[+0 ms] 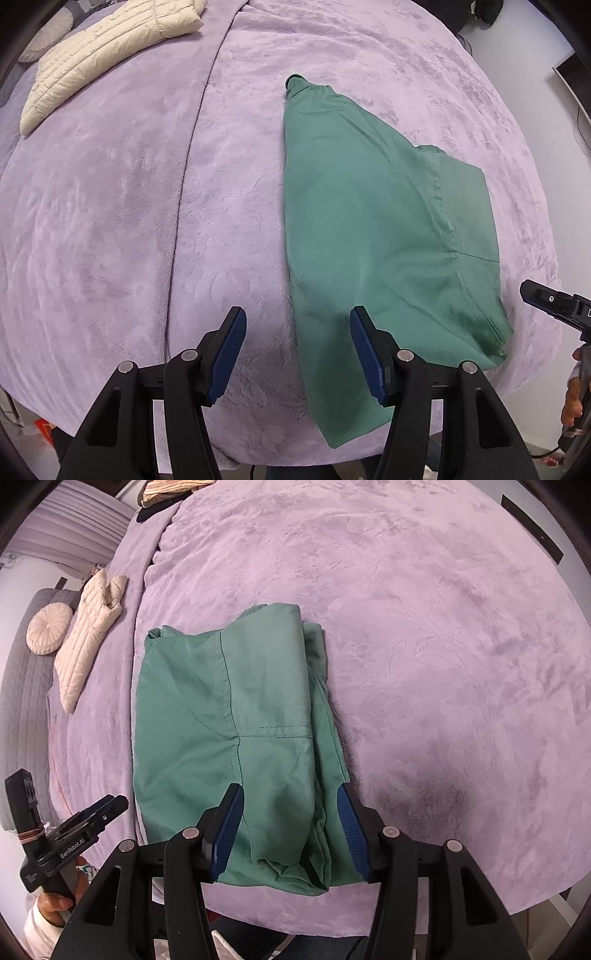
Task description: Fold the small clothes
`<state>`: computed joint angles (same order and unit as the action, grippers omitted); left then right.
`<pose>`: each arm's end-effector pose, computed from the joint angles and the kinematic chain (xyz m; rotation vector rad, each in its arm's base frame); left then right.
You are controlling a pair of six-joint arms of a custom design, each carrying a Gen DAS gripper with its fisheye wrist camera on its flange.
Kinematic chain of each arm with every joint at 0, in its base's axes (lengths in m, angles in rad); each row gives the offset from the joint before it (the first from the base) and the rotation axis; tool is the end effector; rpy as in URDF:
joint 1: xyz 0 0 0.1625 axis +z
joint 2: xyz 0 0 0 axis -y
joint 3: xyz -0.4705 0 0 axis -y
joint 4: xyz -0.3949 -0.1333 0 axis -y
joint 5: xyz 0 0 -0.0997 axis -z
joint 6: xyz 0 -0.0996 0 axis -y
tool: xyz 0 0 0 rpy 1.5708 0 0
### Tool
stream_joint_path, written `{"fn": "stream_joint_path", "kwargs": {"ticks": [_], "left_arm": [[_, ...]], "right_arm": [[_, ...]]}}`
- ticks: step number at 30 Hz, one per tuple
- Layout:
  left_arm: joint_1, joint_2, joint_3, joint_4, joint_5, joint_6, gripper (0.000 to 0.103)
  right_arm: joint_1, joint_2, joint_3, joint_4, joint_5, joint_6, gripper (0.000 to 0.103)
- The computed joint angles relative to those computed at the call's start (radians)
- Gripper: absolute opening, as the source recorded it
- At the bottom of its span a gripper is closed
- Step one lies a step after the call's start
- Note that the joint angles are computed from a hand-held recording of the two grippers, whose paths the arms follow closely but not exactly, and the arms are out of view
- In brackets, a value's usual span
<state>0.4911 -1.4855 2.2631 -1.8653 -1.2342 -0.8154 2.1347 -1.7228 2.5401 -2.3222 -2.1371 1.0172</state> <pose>-0.2445 -0.3192 0.2247 0.4432 2.5219 0.0149 0.2240 -0.2049 0.2491 -0.5719 -2.5935 0.4876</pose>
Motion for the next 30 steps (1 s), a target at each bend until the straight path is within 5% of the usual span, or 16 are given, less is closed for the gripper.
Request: {"fn": "stream_joint_path", "kwargs": {"ticks": [2,3,4,10,17,30], "left_arm": [[-0.009,-0.002,-0.006,0.012,0.008,-0.009,0.071],[-0.014,-0.005,-0.008,0.014,0.012,-0.015,0.093],[-0.022,-0.01,-0.008,0.015,0.023,-0.021,0.102],[-0.043,-0.001,-0.034,0.065,0.048,-0.037,0.102],[-0.076,-0.001,-0.05,0.121,0.078,-0.076,0.102],[-0.086,-0.006,-0.055,0.139,0.077,-0.094,0.102]], "right_arm": [[0.032,0.019,-0.029,0.055,-0.022,0.027,0.071],[0.045,0.023,-0.04,0.075,-0.029,0.037,0.075],[0.059,0.031,-0.052,0.094,-0.038,0.048,0.078],[0.115,0.083,-0.115,0.215,-0.099,0.125,0.089],[0.156,0.125,-0.168,0.358,-0.143,0.208,0.09],[0.179,0.14,-0.192,0.41,-0.146,0.251,0.09]]}}
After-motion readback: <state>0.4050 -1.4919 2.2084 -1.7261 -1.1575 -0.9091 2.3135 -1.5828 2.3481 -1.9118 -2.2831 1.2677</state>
